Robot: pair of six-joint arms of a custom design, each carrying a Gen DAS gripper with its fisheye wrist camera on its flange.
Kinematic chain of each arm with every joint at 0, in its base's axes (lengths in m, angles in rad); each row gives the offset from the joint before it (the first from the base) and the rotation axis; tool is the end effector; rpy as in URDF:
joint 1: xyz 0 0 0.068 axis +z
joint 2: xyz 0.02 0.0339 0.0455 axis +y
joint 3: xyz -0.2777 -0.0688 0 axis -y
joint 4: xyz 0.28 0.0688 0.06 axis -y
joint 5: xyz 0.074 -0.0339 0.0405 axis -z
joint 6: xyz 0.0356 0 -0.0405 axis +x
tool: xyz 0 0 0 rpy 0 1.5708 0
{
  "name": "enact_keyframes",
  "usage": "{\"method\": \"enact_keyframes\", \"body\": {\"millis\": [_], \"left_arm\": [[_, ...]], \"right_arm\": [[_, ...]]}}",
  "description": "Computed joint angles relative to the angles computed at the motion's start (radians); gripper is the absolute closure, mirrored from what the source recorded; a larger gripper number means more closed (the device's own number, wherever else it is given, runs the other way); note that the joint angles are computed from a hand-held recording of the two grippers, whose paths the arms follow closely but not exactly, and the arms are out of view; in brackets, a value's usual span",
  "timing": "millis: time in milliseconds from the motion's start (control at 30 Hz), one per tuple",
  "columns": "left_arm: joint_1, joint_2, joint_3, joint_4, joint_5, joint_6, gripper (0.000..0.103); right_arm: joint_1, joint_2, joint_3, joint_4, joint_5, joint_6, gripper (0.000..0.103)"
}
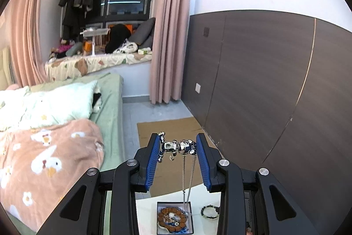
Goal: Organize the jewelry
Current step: 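Carry the chain over the black box with both tools and lower it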
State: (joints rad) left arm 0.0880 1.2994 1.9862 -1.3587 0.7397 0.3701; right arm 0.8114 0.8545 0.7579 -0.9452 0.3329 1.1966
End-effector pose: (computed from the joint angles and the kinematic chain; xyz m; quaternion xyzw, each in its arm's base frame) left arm 0.2039 -0.0061 0.5425 0.2735 0.8094 -0.2251 0.4684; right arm 0.1299 0.1200 0.2627 0.2247 0.9260 0.1316 0.2733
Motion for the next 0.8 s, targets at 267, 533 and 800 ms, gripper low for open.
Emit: {"method": "enact_keyframes", "body": {"millis": [267,533,800], "left_arm": [[-0.003,-0.005,-0.039,0.003,-0.004,0.013,0.068],[-0.009,0.004,-0.036,0.013,-0.008,0.0,0.068],[-0.053,-0.036,-0.144,0.078,-0.05,-0.012,0.068]], "right_arm": [[0.054,-0.145,-0.03,0.094,0.073,0.027,0.093],[0.107,-0.185,-0.029,0.174,0.141,0.015,0.093],[0.152,-0.202,-0.037,0.23,0.182,0.001,0.093]]}}
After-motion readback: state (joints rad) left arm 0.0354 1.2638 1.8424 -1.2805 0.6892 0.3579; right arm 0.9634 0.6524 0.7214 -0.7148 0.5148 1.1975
